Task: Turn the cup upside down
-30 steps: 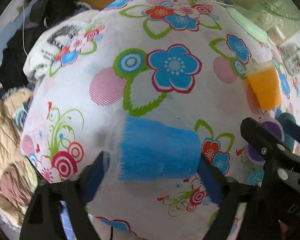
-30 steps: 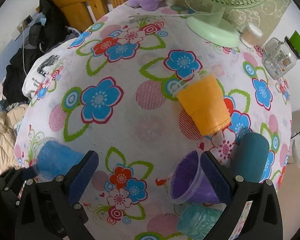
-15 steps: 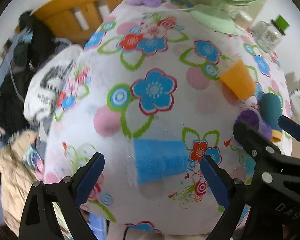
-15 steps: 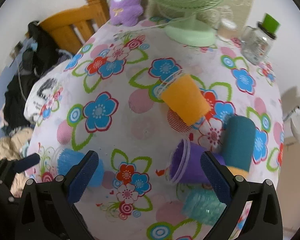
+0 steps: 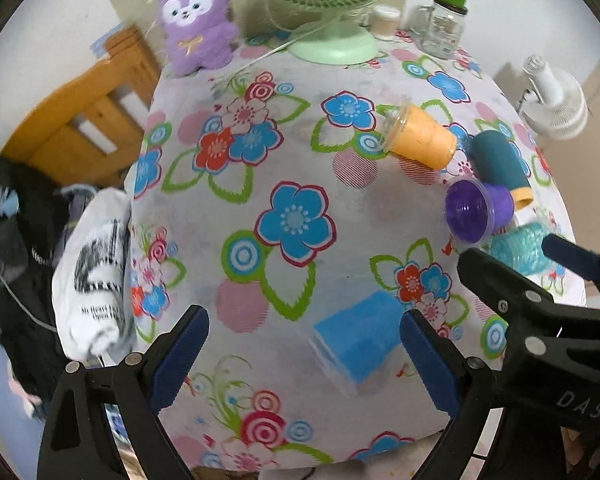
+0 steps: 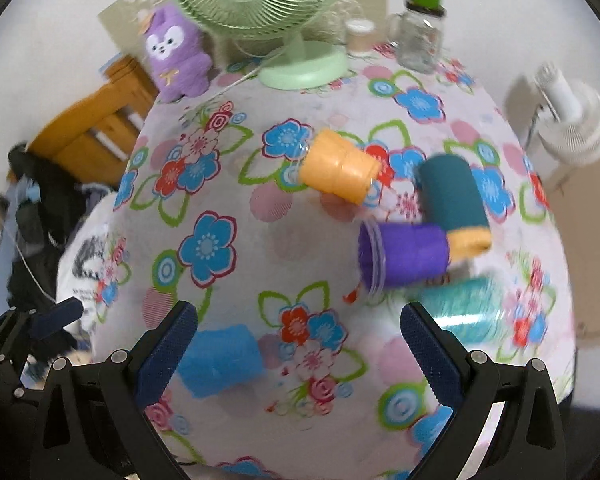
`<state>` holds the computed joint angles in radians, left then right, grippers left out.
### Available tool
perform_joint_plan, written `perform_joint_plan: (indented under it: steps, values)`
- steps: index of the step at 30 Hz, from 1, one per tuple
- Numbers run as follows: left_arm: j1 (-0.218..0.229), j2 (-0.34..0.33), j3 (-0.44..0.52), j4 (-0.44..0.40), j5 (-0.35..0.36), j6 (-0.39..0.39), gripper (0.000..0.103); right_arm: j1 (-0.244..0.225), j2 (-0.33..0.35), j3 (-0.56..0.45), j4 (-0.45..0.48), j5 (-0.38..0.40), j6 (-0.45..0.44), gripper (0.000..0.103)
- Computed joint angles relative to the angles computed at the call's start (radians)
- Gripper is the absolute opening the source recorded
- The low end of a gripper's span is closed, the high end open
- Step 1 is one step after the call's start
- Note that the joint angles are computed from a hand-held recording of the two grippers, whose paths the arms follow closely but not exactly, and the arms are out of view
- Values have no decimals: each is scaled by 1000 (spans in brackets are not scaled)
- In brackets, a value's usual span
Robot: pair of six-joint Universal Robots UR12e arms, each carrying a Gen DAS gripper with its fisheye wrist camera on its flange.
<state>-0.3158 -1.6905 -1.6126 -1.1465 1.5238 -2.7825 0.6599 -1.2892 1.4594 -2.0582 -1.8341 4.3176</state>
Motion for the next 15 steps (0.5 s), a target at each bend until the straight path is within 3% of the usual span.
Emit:
perform_joint_plan:
  steps: [8, 15]
  values:
    - [16, -2, -10, 25, -6, 122, 98, 40, 21, -30, 37, -77, 202, 103]
    - [21, 0, -29, 31, -9, 196, 98, 57, 29, -15, 24, -38, 342, 98]
